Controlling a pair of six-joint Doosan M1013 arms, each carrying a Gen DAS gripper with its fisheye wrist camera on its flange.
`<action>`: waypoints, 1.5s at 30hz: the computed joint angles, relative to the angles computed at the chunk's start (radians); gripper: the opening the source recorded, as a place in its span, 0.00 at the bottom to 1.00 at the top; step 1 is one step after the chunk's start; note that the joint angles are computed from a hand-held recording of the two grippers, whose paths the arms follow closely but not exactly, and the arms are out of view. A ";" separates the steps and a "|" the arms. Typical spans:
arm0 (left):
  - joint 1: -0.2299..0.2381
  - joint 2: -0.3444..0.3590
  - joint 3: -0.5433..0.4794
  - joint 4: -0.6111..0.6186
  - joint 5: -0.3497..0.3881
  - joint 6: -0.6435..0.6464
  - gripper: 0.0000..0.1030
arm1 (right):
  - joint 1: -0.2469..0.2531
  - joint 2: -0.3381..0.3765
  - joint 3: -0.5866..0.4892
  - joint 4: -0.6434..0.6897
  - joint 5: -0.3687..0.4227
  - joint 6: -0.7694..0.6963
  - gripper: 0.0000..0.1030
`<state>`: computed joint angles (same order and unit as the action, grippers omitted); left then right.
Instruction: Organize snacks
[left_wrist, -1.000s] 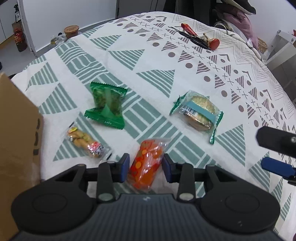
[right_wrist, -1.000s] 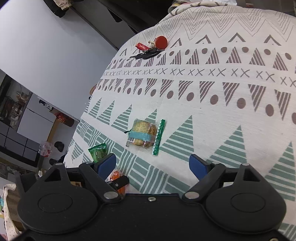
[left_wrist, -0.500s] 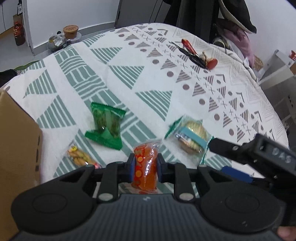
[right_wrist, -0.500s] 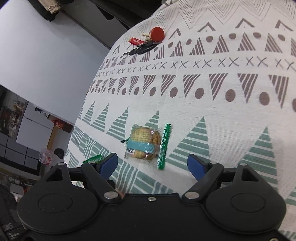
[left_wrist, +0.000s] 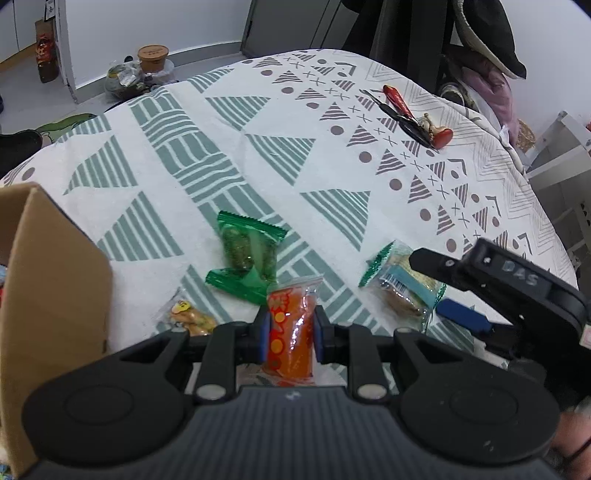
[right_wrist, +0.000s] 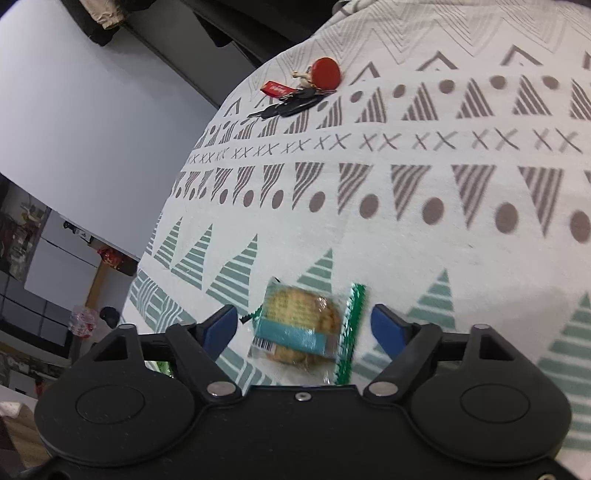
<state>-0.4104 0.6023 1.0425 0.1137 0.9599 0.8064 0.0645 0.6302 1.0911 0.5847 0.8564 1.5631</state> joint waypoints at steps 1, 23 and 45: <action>0.000 -0.002 0.004 0.001 0.000 -0.004 0.21 | -0.001 0.001 -0.002 0.001 0.012 -0.008 0.46; -0.033 -0.090 0.070 0.079 -0.012 -0.083 0.21 | -0.053 -0.109 0.116 0.220 0.041 -0.154 0.00; -0.043 -0.123 0.117 0.128 -0.016 -0.149 0.21 | -0.061 -0.109 0.109 0.206 0.070 -0.185 0.79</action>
<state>-0.4538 0.4796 1.1593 0.2420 0.9440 0.6577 0.0034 0.5211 1.1998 0.7905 0.9265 1.3783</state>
